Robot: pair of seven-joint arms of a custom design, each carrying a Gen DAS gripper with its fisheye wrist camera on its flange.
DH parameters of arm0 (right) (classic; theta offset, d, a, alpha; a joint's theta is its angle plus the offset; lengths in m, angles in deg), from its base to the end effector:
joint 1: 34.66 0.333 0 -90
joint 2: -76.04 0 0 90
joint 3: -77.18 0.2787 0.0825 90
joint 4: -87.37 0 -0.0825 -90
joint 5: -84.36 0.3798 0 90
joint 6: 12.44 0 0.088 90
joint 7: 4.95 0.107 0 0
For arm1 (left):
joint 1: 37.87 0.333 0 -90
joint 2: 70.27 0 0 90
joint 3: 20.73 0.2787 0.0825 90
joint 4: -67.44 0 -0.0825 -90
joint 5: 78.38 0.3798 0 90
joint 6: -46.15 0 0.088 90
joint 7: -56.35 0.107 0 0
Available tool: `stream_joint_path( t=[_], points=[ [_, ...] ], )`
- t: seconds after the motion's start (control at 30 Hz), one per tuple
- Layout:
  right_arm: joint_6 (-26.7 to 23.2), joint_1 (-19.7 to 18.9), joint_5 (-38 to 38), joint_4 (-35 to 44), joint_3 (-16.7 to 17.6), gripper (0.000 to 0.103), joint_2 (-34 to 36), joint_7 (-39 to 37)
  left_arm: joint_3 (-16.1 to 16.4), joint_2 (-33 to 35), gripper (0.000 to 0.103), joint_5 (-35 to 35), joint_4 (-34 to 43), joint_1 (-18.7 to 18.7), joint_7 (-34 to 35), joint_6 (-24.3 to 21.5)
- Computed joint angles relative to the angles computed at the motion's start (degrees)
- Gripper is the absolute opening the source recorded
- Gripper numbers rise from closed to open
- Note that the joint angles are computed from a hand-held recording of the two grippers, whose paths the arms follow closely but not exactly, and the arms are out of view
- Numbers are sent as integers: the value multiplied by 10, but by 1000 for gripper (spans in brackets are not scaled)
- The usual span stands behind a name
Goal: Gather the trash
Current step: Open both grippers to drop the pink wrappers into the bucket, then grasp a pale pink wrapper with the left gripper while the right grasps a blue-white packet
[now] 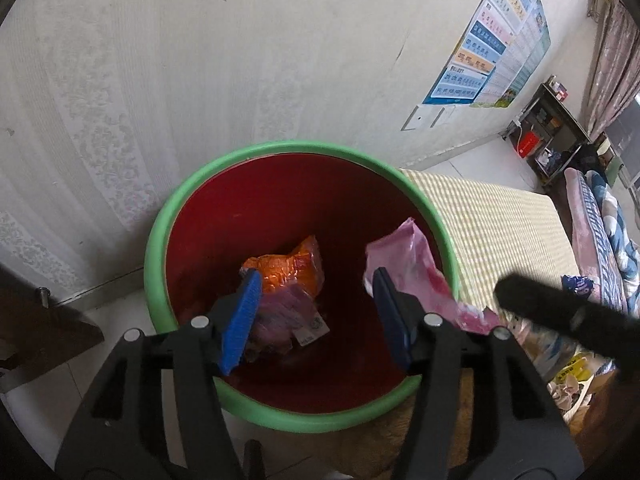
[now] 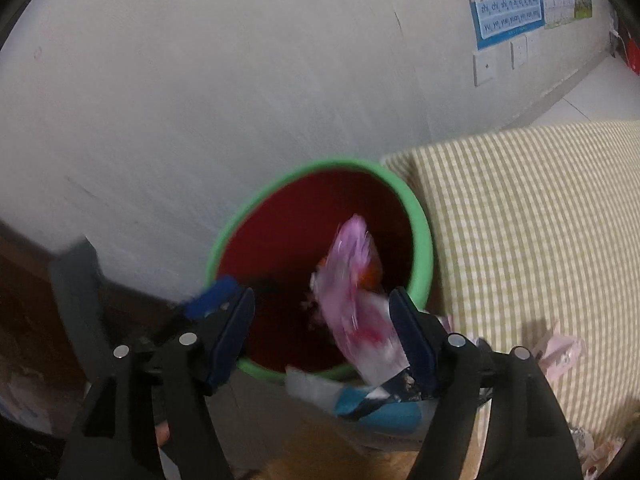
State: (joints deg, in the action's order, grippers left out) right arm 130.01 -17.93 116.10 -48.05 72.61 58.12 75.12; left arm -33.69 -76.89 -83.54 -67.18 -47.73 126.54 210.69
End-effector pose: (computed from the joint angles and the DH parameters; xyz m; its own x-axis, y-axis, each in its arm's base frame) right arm 0.4822 0.1002 0.4603 0.1023 -0.8984 -0.4271 -0.9196 0.0783 -0.3850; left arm 0.4940 -0.2038 0.4153 -0.0542 -0.9685 0.2429 -0.8358 -0.0891 -0.5417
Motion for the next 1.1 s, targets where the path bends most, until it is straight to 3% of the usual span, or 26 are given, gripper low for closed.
stream_joint_path(
  t=[0.1,0.23,0.27,0.33,0.4,0.5,0.63,0.77,0.83,0.9,0.97,1.0,1.1],
  points=[
    [7,-7,-12,-38,2,65,-26,13,-2,-5,55,5,-4,1,-6,1],
    [21,-24,-82,-85,11,62,-78,62,-4,-8,55,10,-2,1,-9,3],
    [18,-24,-88,-95,5,53,-90,69,-5,-9,55,12,-2,1,-10,3],
    [11,-27,-102,-110,-6,48,-108,81,-8,-11,55,20,-1,0,-14,1],
    [-1,-31,-112,-124,-18,33,-128,88,-10,-14,55,21,0,-3,-13,-1],
    [-6,-44,-128,-145,-32,27,-162,90,-12,-21,55,16,2,-11,-2,-2],
    [-7,-71,-156,-163,-48,27,-201,102,-12,-25,55,-19,13,-37,42,-8],
    [7,-112,-181,-170,-73,27,-211,113,-2,-22,55,-140,35,-97,163,-32],
    [19,-124,-177,-180,-92,31,-217,112,-8,-13,55,-180,50,-116,204,-51],
    [33,-136,-173,-184,-104,43,-211,115,-21,15,55,-197,86,-128,228,-88],
    [44,-149,-165,-193,-117,47,-214,117,-34,44,55,-189,115,-132,231,-100],
    [47,-155,-163,-196,-121,48,-217,119,-43,74,55,-141,144,-133,200,-111],
    [35,-173,-166,-199,-127,51,-227,120,-48,150,55,-86,223,-144,151,-166]
  ],
)
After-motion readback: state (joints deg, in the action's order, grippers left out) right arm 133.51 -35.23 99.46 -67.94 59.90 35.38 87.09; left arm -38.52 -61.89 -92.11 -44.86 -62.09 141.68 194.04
